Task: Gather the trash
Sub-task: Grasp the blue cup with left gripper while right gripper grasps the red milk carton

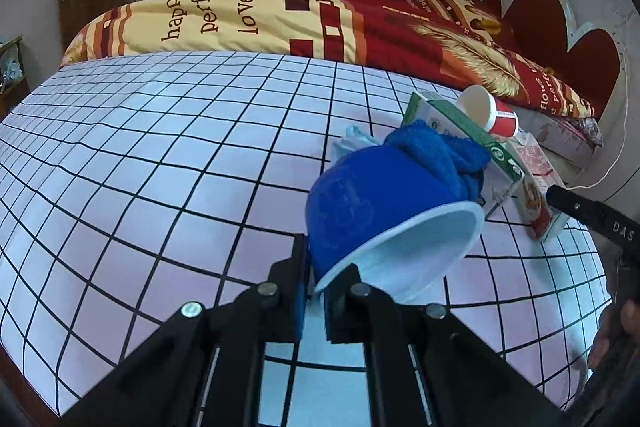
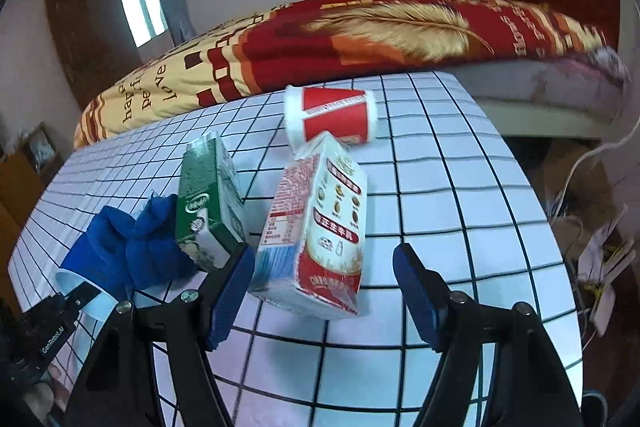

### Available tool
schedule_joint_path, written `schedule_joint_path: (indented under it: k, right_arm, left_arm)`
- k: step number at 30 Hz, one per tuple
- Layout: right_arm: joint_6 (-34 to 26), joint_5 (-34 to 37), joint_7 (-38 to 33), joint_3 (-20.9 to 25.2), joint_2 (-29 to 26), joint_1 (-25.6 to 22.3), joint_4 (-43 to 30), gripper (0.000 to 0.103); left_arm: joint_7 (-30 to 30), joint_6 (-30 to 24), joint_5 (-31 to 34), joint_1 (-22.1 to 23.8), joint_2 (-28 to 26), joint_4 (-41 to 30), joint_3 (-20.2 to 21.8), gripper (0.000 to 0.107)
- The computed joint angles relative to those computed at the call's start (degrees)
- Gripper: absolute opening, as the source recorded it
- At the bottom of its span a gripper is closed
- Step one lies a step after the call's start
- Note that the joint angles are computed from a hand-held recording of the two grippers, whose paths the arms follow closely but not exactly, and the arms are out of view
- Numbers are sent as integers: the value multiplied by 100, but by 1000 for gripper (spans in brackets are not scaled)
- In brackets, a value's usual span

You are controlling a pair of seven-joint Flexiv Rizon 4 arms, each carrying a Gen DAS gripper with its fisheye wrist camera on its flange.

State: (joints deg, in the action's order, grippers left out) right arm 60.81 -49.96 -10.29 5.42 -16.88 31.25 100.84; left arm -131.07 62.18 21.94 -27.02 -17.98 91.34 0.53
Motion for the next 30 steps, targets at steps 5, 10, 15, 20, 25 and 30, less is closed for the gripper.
schedule_joint_path:
  k: [5,10,15,20,25,30]
  right_arm:
    - [-53,240,-413,33,-203,-3,-274,73]
    - [-225,714,-962,58,-492,94,-669,73]
    - [-203,1063,-1399,63,-625,151,-816,55]
    - [-239,1068,-1459,-39,-649,246,-813,55]
    - [-203,1007,-1659,-39,-540,279,-677,52]
    - [-159,492,-1447,-75,-169,317,-227,52]
  left_arm:
    - [-107,-235,125,-66,-9,-118,27,8]
    - [-171,-350,175,-63,-32,-191,7,8]
    - [-45,-491,148,-40,-98,-302,-28,9]
    - [101,-594,152,-59,-197,-418,-42,13]
    - [249,-219,-64,35,-118,-192,-77,8]
    - [64,5,155,-65,103,55,24,6]
